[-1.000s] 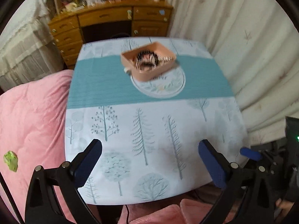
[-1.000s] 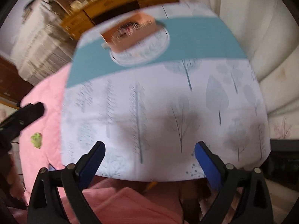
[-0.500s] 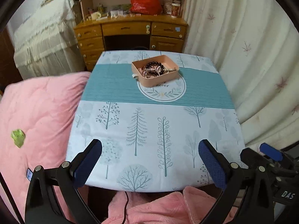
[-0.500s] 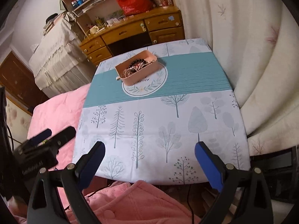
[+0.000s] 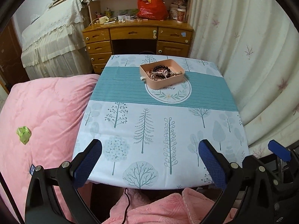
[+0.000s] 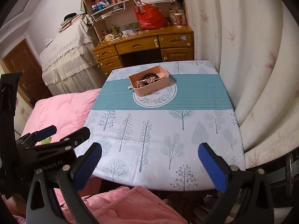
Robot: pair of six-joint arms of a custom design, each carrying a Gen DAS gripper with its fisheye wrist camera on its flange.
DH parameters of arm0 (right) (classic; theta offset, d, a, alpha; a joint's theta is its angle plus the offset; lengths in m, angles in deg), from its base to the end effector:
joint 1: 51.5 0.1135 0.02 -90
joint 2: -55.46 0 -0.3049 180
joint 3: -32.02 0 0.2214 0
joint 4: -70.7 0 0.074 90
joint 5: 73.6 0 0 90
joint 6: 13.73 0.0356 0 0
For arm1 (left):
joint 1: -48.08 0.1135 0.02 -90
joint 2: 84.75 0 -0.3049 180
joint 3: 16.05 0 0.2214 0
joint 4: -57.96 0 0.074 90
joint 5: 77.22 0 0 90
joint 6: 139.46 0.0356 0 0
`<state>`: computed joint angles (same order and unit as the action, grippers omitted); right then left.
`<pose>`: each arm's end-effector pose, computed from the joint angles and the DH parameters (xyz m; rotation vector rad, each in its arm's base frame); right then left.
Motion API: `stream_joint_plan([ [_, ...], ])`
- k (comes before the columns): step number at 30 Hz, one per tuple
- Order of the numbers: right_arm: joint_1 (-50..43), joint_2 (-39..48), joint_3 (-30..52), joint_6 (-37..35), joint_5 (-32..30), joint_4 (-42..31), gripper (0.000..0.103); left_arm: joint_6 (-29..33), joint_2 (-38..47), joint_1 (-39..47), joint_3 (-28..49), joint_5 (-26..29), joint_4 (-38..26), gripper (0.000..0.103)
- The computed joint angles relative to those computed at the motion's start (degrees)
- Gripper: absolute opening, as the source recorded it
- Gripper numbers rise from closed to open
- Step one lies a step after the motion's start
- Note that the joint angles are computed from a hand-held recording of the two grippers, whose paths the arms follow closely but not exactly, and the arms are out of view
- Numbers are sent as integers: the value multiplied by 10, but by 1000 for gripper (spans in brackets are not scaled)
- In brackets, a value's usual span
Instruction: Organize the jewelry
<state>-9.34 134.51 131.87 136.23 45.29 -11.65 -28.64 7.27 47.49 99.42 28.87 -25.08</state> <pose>0.1740 0.1343 0.3990 0.5362 2.3919 0.0863 0.2885 -0.0128 0.4130 0.5728 2.4999 -0.2343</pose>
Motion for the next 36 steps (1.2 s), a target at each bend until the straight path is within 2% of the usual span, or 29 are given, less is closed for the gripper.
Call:
stream_joint_plan([
  [12,-10,7,-15,-9,-30,9,103,-7,9,-14,-3,-19,-13,102],
  [21,-35,0,-20,-28,-48,10,103,-12,8,-29,-11,-32,0,102],
  [36,-59,-9,-26,-42,-56,16,103,-21,13,-55,2,-54,5,102],
])
